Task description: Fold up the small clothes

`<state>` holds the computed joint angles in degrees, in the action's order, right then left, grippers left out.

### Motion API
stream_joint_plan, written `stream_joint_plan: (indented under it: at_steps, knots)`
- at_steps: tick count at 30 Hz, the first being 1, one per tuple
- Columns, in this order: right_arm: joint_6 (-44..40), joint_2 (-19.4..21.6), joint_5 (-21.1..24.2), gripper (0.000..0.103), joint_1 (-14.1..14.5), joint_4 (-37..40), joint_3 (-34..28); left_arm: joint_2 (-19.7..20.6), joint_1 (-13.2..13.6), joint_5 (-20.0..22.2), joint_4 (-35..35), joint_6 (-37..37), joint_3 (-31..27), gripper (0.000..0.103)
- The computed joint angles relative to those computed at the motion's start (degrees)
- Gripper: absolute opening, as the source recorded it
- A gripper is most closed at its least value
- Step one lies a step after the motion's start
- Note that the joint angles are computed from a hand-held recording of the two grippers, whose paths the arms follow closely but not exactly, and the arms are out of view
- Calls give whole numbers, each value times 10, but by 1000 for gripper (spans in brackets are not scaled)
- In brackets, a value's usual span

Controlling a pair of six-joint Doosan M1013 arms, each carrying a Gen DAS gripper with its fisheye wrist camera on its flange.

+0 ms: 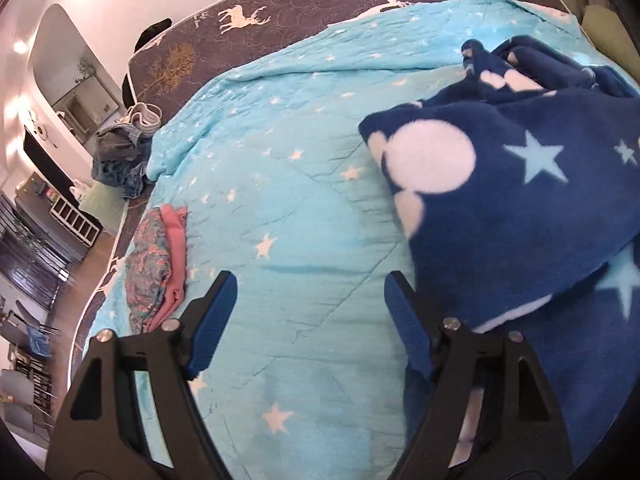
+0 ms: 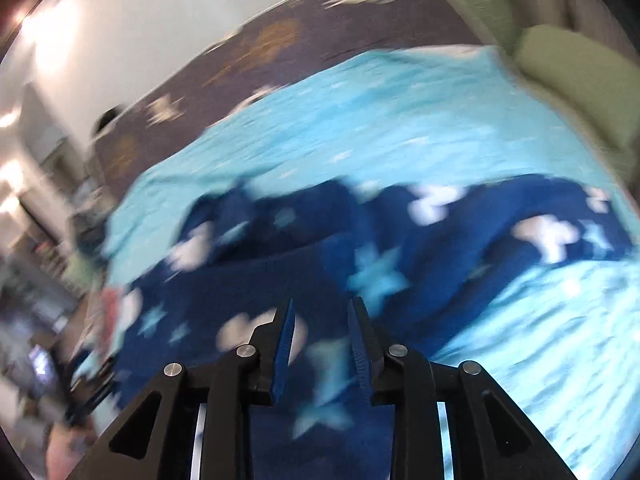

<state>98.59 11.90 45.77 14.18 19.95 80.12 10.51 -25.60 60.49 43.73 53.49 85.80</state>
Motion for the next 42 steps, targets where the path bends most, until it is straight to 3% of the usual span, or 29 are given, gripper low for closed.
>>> stream_joint_plan:
  at_steps: [2, 5, 7, 9, 12, 15, 17, 20, 24, 26, 31, 35, 42]
  knots:
    - [-35, 12, 35, 20, 8, 11, -10, -13, 4, -39, -45, -3, -1, 75]
    - [33, 41, 90, 13, 23, -69, -31, -29, 11, -115, -119, 9, -1, 75]
    - [42, 42, 81, 13, 15, -41, -24, -26, 22, -151, -223, 68, -10, 75]
    - [37, 36, 73, 13, 11, -28, -19, -10, 26, -134, -266, 104, -26, 75]
    - [32, 24, 68, 16, 8, -29, -13, 28, 24, -69, -219, 84, -42, 76]
    - [29, 6, 49, 16, -6, -3, 9, 21, 50, -98, -301, 73, -24, 77]
    - [53, -9, 29, 22, -22, -4, 28, 16, 51, -97, -300, 54, -24, 76]
    - [141, -27, 2, 25, -57, -20, 58, 5, 35, -101, -259, 46, -24, 75]
    - [222, -53, -60, 28, -133, 69, 120, -8, 21, -141, -250, 65, -21, 75]
    - [281, -61, -93, 42, -171, 92, 149, -9, 13, -153, -255, 82, -26, 75]
    - [339, -55, -130, 50, -223, 142, 179, 11, -1, -142, -260, 124, -52, 75]
    - [318, -40, -158, 51, -236, 197, 186, 28, -10, -122, -272, 132, -69, 75]
    - [387, -6, -201, 51, -237, 131, 165, 43, -24, -98, -256, 140, -80, 75]
